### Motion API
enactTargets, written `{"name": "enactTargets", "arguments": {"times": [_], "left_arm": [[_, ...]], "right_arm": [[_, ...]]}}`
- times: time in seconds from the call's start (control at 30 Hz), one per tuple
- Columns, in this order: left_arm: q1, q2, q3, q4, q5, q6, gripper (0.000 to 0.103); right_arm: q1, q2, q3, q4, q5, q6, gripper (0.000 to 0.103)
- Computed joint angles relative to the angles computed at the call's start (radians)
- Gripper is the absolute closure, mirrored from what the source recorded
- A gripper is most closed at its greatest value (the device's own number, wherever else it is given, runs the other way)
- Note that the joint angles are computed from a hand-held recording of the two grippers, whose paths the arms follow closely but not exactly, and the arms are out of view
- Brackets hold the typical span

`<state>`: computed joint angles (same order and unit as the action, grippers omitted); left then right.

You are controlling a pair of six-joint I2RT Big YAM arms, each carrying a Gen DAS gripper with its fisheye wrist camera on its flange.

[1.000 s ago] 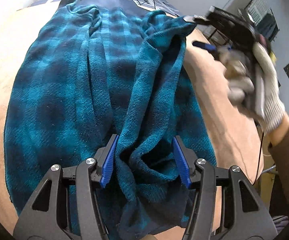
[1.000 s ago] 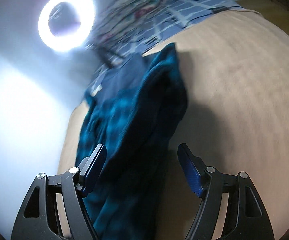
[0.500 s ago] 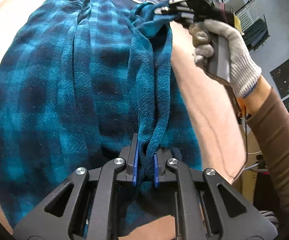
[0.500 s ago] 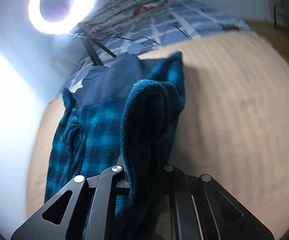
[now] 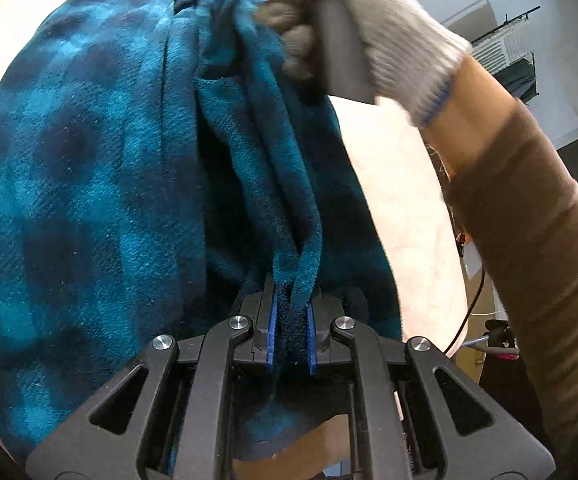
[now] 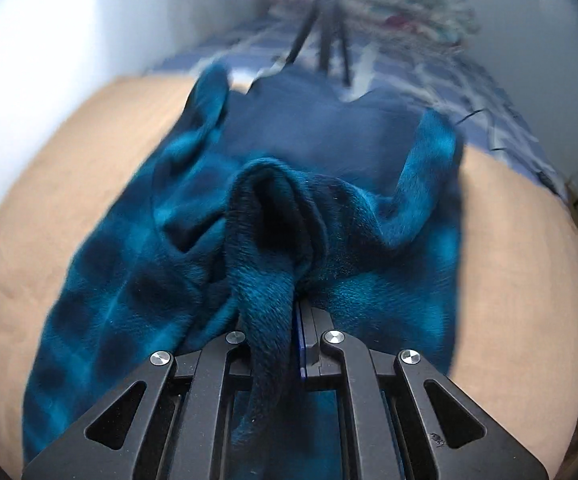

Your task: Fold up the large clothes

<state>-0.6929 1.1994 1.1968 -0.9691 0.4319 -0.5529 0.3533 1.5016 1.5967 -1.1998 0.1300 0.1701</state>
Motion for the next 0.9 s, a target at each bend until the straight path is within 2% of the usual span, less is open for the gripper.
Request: {"name": "enactTargets", "arguments": {"times": [0.13,0.27,0.33,0.4,0.5,0.63,0.73,0.87,0.9], "left_arm": [[-0.003,-0.017,-0.005,-0.014,-0.015,0.004,0.094],[-0.007,-0.03,-0.005,-0.029,-0.021,0.016,0.094],[-0.003,-0.026,-0.001,-0.032,-0.025,0.034,0.094],[-0.02,-0.018,0.015,-0.037,-0.042,0.02,0.094],[-0.03,-0.028,0.016,-0.044,-0.049,0.008,0.094],[-0.026,-0.053,0.005,-0.051,-0.048,0.018,0.094],[-0.015,-0.075,-0.002,-0.05,-0.019,0.011,0.094],[0.023,-0.138,-0.021,-0.068,0.029,0.026,0.094],[0.034,-0.164,-0.028,-0.074,0.034,0.029,0.091]], "right_arm": [[0.016,0.018,-0.01,0.015,0.03,-0.008,0.089],[-0.045,-0.044,-0.015,0.007,-0.12,0.003,0.084],[-0.089,-0.11,-0.043,0.037,-0.205,0.025,0.078],[-0.131,-0.193,-0.088,0.069,-0.282,0.055,0.075],[-0.158,-0.31,-0.15,0.065,-0.327,0.065,0.075],[-0.134,-0.446,-0.231,-0.013,-0.337,0.056,0.075],[-0.098,-0.537,-0.309,-0.055,-0.352,0.083,0.075],[-0.003,-0.69,-0.426,-0.081,-0.354,0.205,0.075],[0.042,-0.722,-0.449,-0.086,-0.334,0.234,0.075]]}}
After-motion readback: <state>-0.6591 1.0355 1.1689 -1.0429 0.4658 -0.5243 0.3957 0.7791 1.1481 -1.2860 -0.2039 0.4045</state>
